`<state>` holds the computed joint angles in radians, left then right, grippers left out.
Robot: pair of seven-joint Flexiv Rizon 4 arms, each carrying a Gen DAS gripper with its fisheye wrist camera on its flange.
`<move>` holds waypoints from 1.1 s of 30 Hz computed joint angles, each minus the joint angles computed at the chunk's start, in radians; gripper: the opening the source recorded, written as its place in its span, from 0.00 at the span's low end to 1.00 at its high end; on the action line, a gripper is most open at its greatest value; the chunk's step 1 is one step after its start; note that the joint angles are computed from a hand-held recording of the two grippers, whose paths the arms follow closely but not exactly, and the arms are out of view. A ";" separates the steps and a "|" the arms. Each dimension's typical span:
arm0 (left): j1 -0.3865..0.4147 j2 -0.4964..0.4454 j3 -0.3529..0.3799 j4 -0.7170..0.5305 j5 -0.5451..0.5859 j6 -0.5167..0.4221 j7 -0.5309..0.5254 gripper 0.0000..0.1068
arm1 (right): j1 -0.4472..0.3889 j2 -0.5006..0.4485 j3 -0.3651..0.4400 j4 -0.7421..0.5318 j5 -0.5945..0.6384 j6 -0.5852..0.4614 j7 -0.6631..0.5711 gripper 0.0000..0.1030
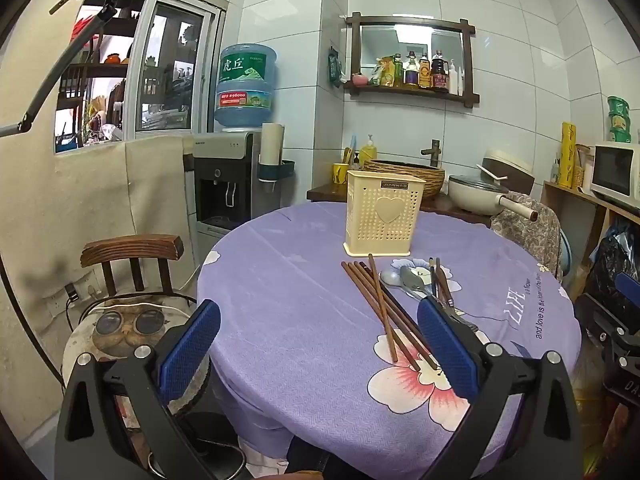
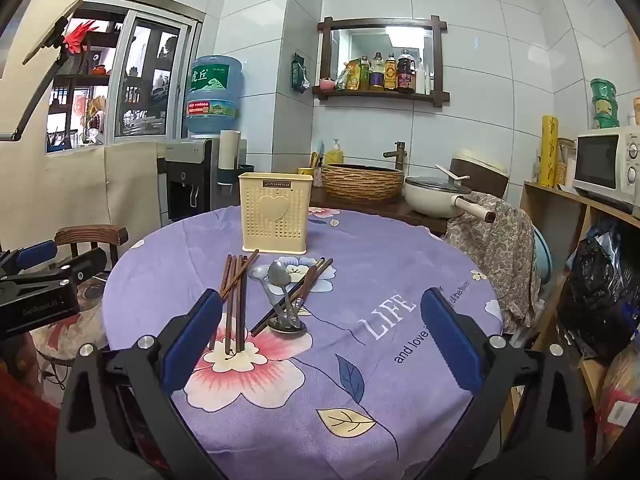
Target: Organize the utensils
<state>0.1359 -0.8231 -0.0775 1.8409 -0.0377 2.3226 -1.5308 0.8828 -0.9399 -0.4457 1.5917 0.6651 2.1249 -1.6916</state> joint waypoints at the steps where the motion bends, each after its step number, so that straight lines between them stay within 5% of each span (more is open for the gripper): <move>1: 0.000 -0.001 0.000 0.000 0.000 0.000 0.000 0.91 | 0.000 0.000 0.001 -0.001 0.000 0.000 0.000 0.95; 33: -0.018 -0.010 0.003 -0.011 -0.014 0.001 0.008 0.91 | 0.026 -0.006 -0.032 0.007 0.000 -0.016 0.025 0.95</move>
